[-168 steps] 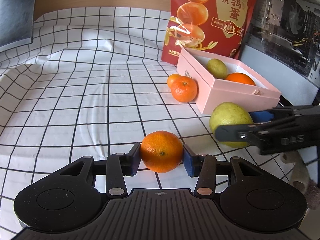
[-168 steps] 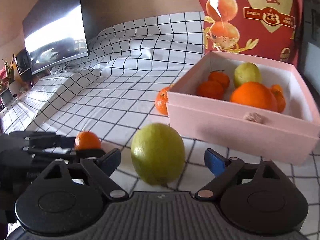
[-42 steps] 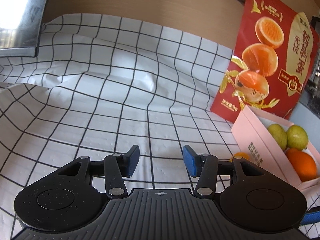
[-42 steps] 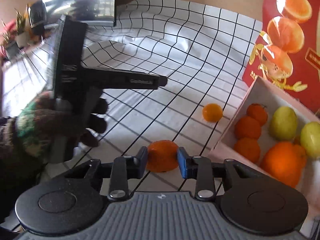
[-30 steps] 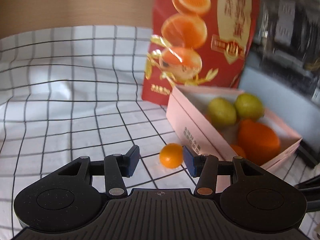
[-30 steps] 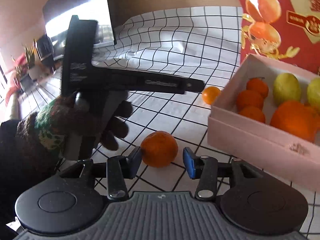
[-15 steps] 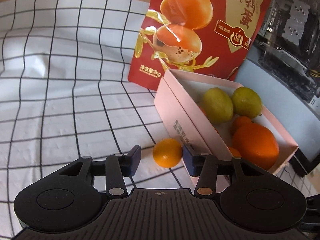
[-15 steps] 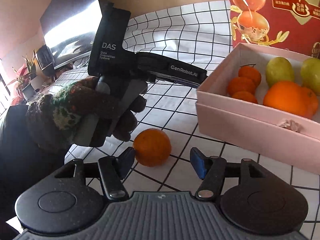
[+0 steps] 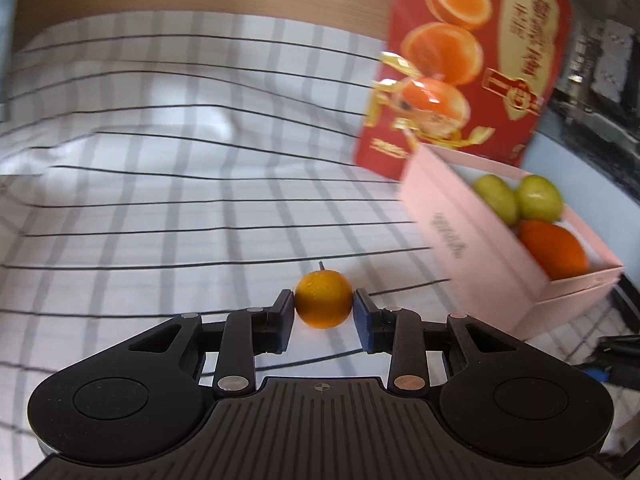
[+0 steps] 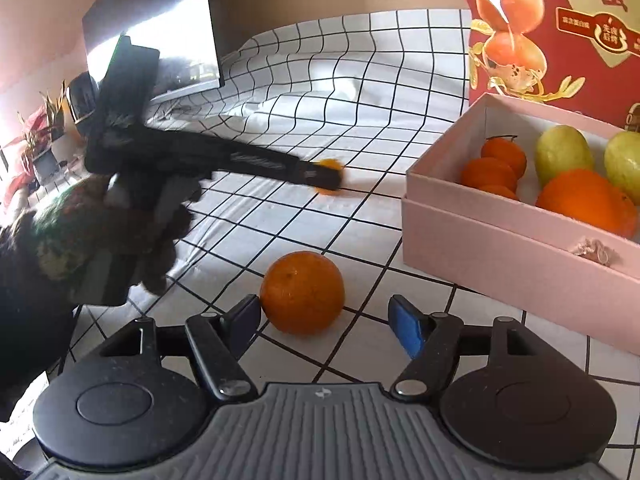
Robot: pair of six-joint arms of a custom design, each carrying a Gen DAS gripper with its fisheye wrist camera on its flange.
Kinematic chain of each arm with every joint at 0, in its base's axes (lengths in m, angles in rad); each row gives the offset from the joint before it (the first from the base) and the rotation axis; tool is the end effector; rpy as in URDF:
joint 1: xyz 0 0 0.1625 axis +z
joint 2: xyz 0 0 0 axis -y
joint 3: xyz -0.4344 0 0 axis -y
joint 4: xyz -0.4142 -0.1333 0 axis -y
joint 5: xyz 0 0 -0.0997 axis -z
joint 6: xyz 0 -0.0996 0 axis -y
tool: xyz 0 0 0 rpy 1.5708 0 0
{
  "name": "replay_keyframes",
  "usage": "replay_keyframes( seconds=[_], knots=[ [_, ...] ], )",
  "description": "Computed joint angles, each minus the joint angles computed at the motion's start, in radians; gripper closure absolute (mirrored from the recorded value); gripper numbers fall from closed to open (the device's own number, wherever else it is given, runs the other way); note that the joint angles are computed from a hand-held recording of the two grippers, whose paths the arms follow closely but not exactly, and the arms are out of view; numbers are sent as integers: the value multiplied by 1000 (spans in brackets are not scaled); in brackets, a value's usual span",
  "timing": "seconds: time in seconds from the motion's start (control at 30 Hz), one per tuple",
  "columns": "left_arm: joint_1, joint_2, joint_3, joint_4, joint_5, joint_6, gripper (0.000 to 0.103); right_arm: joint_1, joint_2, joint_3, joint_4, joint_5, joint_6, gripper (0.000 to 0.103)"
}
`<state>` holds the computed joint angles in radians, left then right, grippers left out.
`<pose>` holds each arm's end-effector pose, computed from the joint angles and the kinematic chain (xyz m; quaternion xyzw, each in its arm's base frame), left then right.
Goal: Organize fruits
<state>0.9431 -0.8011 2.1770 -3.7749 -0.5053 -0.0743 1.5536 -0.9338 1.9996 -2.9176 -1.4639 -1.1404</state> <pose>-0.1067 -0.5224 0.1089 0.0188 0.8144 -0.4853 0.3174 0.1339 -0.5844 0.0817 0.5329 -0.8329 0.1460 0.0322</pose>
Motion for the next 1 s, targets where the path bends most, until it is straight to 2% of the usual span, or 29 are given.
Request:
replay_keyframes(
  seconds=[0.1,0.3,0.37,0.43,0.67,0.73,1.0],
  knots=[
    [-12,3,10,-12,69,2,66,-5,0,4,-13,6,10,28],
    [-15,42,-16,-56,103,70,66,-14,-1,9,-28,21,30,25],
    [-5,43,-26,-25,94,54,66,-15,-1,8,-29,22,32,25],
    [-5,54,-35,-44,92,80,64,-14,-1,10,-33,19,28,25],
    [-2,54,-29,-36,21,134,58,-9,1,14,-44,8,12,22],
    [-3,57,-34,-26,22,147,55,-7,3,12,-43,5,10,21],
    [2,66,-46,-36,19,140,54,6,10,20,-75,-27,-35,16]
  ],
)
